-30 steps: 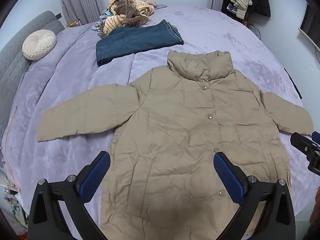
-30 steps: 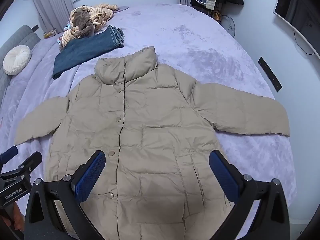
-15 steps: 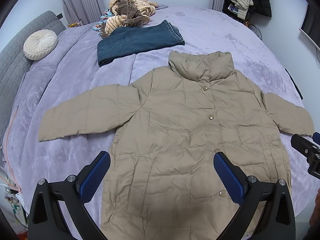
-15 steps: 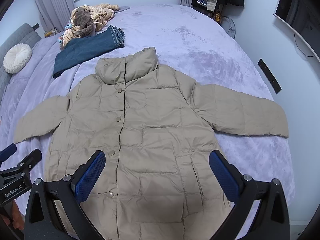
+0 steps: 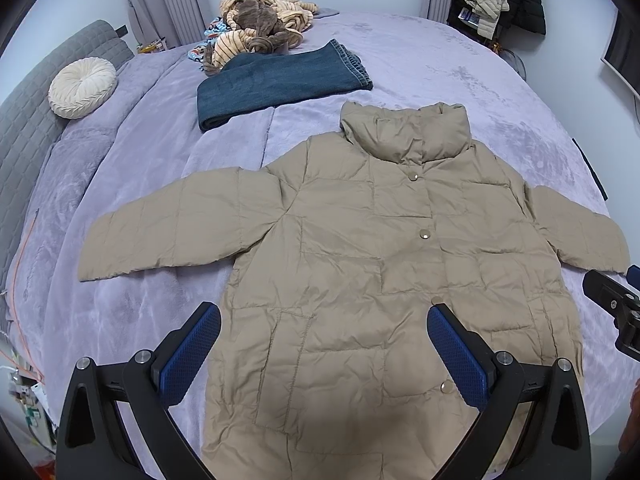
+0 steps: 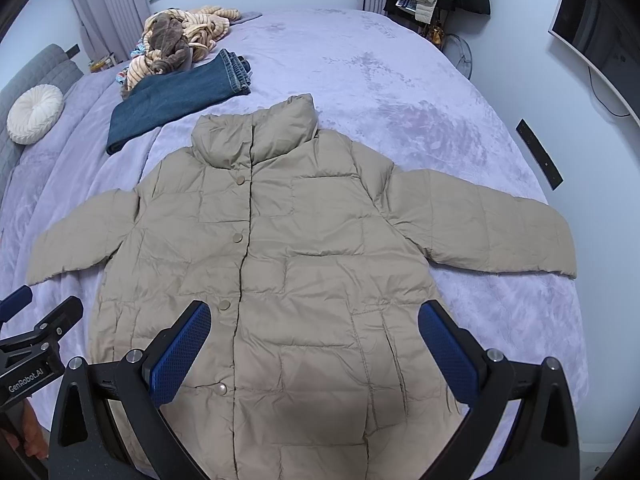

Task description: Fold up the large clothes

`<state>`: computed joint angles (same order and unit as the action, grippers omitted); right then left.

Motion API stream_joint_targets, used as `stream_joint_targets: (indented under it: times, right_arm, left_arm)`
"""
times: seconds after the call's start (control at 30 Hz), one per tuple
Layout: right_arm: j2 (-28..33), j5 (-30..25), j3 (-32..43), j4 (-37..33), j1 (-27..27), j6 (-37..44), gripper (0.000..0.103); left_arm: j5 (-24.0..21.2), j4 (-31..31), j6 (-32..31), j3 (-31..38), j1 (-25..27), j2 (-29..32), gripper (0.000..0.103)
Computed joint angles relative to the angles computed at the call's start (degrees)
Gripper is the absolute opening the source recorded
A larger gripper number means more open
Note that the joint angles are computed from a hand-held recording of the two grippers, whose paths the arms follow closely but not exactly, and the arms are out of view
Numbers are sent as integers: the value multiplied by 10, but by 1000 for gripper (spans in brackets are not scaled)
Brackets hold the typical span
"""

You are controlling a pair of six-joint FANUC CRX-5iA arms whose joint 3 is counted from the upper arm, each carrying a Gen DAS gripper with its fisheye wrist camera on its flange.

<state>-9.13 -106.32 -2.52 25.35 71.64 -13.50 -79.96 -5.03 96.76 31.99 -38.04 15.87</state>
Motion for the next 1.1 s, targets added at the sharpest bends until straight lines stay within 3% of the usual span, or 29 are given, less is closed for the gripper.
stream_joint_targets:
  times: [1.1]
  right_arm:
    - [4,-3,5,2,-3,6,103]
  left_arm:
    - [-2,1,-4,0,6,-2,103]
